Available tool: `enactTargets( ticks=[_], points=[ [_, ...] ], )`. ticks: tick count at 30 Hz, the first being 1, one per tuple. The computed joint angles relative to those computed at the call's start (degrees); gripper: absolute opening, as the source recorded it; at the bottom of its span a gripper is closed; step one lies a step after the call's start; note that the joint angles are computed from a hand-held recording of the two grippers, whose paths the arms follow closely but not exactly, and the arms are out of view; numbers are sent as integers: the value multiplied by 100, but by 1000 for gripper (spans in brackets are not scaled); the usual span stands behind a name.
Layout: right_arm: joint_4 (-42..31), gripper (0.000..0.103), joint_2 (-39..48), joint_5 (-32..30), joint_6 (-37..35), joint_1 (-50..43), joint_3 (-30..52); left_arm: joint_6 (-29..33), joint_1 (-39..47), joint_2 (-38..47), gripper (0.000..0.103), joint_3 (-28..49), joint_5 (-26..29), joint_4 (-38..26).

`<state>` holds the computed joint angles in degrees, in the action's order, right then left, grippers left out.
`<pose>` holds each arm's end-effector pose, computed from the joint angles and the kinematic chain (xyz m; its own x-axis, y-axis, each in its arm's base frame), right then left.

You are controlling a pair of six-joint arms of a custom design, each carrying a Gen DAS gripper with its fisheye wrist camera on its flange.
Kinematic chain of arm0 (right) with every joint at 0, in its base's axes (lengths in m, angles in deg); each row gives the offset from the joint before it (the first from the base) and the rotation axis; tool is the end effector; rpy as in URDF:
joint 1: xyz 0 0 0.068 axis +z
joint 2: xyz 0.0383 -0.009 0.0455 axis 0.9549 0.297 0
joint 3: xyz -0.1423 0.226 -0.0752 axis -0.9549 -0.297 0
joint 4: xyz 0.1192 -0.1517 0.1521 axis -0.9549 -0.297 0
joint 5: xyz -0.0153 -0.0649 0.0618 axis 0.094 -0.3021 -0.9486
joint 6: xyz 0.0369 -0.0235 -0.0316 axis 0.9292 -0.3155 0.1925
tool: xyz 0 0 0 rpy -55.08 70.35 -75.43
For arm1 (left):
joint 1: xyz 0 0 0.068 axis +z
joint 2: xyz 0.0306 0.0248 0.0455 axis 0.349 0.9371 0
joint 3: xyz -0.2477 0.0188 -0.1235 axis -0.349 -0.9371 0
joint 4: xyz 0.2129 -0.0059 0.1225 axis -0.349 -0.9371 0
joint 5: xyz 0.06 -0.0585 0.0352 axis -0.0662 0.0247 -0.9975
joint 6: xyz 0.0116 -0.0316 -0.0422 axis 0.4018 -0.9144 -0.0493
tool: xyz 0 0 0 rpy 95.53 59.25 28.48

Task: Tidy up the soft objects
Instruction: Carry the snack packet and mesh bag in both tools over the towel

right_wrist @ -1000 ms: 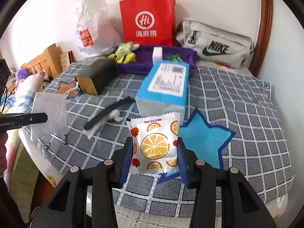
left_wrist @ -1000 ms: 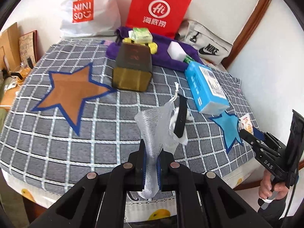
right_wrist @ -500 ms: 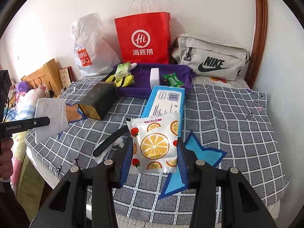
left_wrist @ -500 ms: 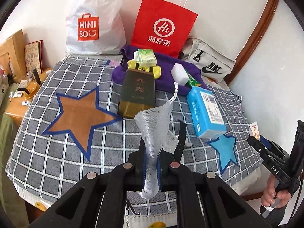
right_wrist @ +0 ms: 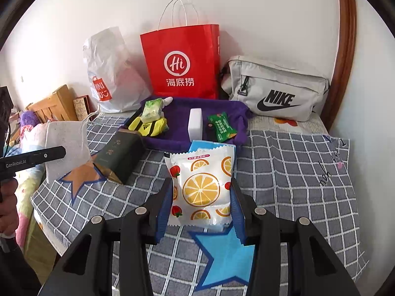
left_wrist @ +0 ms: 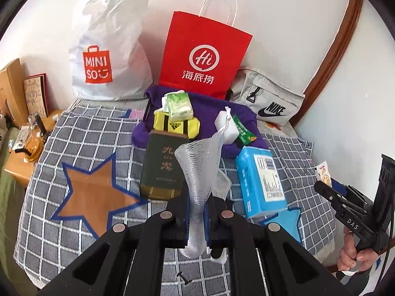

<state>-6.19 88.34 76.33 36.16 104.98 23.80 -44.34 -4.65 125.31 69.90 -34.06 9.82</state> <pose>0.1914 0.1038 0.1875 -0.7092 0.1678 -0.6847 0.1507 0.9849 0.0853 0.3075 -0.1520 0.2003 -0.7780 0.1615 -0.6071 0.3953 0.8769 -0.2734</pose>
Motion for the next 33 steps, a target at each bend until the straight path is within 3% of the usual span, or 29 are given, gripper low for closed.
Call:
enactTargets(
  ticks=[10,19,33],
  points=[
    [773,43,727,-883,-957,-1163,488,98,-63,1009,9,1506,-113,-449],
    [1328,44,1387,-1147,-1483,-1722,925,312,-199,1934,9,2930,-589,-954],
    [1803,44,3089,-1730,-1954,-2436,2046,271,-186,3436,9,5139,-563,-1848]
  ],
)
